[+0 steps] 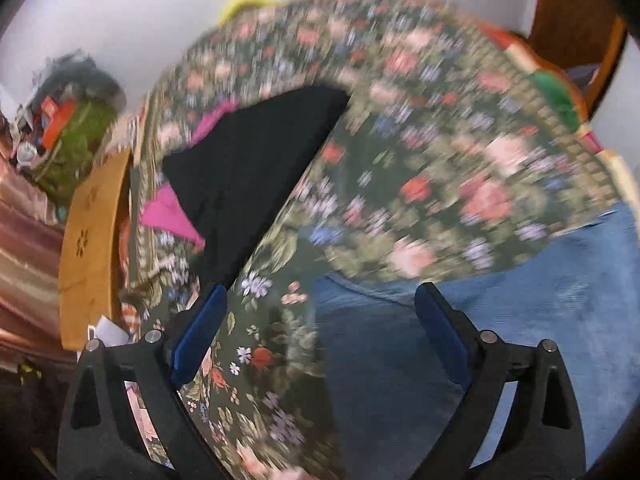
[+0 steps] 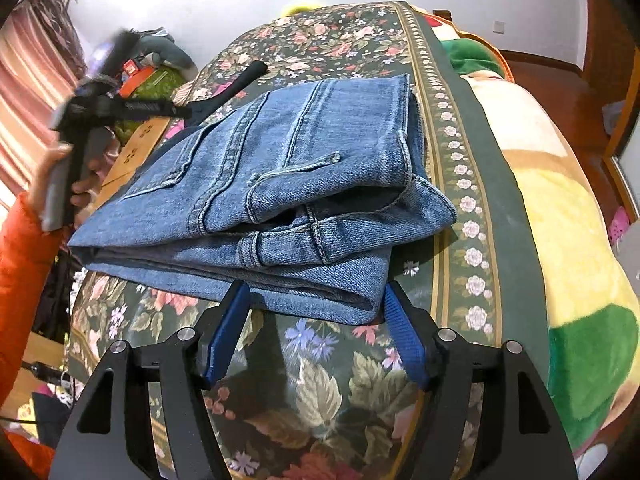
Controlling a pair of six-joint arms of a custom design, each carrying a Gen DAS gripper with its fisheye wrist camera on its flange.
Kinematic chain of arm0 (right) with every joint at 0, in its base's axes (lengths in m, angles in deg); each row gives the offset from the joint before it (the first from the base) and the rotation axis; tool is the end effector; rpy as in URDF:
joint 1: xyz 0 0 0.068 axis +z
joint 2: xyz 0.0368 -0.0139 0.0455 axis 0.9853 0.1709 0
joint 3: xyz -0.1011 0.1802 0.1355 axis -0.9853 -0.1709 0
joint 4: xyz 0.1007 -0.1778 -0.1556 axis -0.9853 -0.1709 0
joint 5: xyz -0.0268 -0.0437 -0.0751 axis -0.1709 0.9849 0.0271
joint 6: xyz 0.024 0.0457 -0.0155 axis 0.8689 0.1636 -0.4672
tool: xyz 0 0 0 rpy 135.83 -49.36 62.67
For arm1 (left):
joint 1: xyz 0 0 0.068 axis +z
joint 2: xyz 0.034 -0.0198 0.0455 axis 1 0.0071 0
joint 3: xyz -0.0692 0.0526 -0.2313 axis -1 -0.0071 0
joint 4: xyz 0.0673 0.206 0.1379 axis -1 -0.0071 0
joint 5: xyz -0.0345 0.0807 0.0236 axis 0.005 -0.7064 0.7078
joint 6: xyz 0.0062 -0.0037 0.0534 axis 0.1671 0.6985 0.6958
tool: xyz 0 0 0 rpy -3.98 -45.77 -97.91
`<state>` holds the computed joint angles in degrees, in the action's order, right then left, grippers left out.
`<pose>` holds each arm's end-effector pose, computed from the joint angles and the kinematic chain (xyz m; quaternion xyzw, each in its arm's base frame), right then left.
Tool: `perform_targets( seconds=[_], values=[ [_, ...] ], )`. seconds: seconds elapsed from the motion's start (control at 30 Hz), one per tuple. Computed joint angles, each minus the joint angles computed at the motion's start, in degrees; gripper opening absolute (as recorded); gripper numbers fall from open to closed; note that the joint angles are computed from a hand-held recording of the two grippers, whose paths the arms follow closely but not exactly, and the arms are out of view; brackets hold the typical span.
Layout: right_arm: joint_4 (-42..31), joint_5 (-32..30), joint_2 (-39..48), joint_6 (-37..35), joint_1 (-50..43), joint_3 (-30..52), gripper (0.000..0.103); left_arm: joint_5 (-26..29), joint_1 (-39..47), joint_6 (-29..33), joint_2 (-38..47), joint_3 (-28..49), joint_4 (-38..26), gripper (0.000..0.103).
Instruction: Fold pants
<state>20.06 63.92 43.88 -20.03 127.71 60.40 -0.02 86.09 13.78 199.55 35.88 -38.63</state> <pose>0.1797 0.1949 0.1620 -0.0803 0.9502 0.1921 0.2321 0.4253 -0.0200 0.1386 0.0801 0.9735 0.0923 0.1932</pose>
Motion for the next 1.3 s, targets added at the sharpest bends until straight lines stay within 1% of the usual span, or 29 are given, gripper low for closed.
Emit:
perform_targets(
  seconds=[0.03, 0.07, 0.1, 0.17, 0.23, 0.37, 0.43, 0.53, 0.63, 0.77, 0.87, 0.93, 1.07, 1.13, 1.2, 1.23, 1.27, 1.3],
  values=[
    [-0.09, 0.09, 0.28, -0.05, -0.12, 0.24, 0.066, -0.36, 0.73, 0.54, 3.29, 2.71, -1.64, 0.096],
    [-0.25, 0.18, 0.79, -0.22, -0.32, 0.76, 0.066, 0.75, 1.64, 1.50, 6.11, 4.87, -3.15, 0.102],
    [-0.48, 0.31, 1.18, -0.33, -0.45, 1.17, 0.066, 1.72, 2.37, 2.35, 7.44, 5.31, -3.15, 0.103],
    [-1.34, 0.67, 1.88, -0.65, -0.52, 2.24, 0.065, 5.73, 4.39, 4.82, 6.49, 2.16, -0.64, 0.103],
    [-2.15, 1.33, 2.27, -1.13, -0.72, 3.01, 0.065, 6.93, 5.49, 6.65, 4.49, -1.43, 1.51, 0.103],
    [-2.74, 1.54, 0.90, -1.62, -1.53, 3.14, 0.065, 6.04, 7.38, 9.39, -2.20, -11.58, 6.65, 0.103],
    [-2.88, 1.64, 0.03, -1.73, -1.61, 3.12, 0.065, 6.53, 8.91, 10.02, -5.77, -16.26, 8.15, 0.103],
    [-3.07, 2.58, -1.15, -2.20, -0.90, 3.34, 0.065, 7.80, 11.73, 10.33, -11.33, -22.56, 8.87, 0.103],
    [-3.07, 3.29, -1.86, -2.61, 0.19, 3.94, 0.065, 9.80, 14.43, 9.23, -17.53, -29.65, 10.27, 0.103],
    [-2.52, 3.76, -2.33, -2.90, 1.85, 4.63, 0.065, 12.33, 16.83, 8.03, -26.43, -38.13, 10.07, 0.103],
    [-2.07, 4.09, -1.94, -3.19, 3.19, 5.24, 0.065, 14.11, 17.13, 7.09, -32.82, -42.83, 8.99, 0.103],
    [-1.23, 3.88, -1.40, -3.17, 3.94, 5.53, 0.065, 16.47, 17.20, 6.57, -36.20, -44.82, 7.21, 0.103],
    [0.84, 2.71, 0.16, -2.82, 4.62, 5.90, 0.065, 21.64, 17.00, 4.90, -39.87, -47.75, 5.28, 0.103],
    [2.47, 1.76, 2.18, -3.36, 4.46, 6.52, 0.065, 22.25, 16.17, 3.81, -42.01, -49.63, 6.46, 0.103],
    [2.57, 1.64, 4.24, -3.74, 4.52, 7.72, 0.062, 20.39, 14.84, 2.08, -45.06, -51.97, 8.56, 0.103],
    [2.77, 1.68, 5.30, -4.02, 4.49, 8.23, 0.058, 19.88, 14.61, 1.58, -46.12, -52.82, 9.25, 0.103],
    [3.21, 1.33, 6.50, -4.47, 4.25, 8.65, 0.050, 19.46, 14.59, 1.45, -46.90, -53.67, 10.10, 0.103],
    [3.55, 0.71, 7.24, -4.70, 3.93, 8.77, 0.046, 18.82, 14.42, 1.29, -47.64, -54.52, 10.91, 0.103]
  ],
)
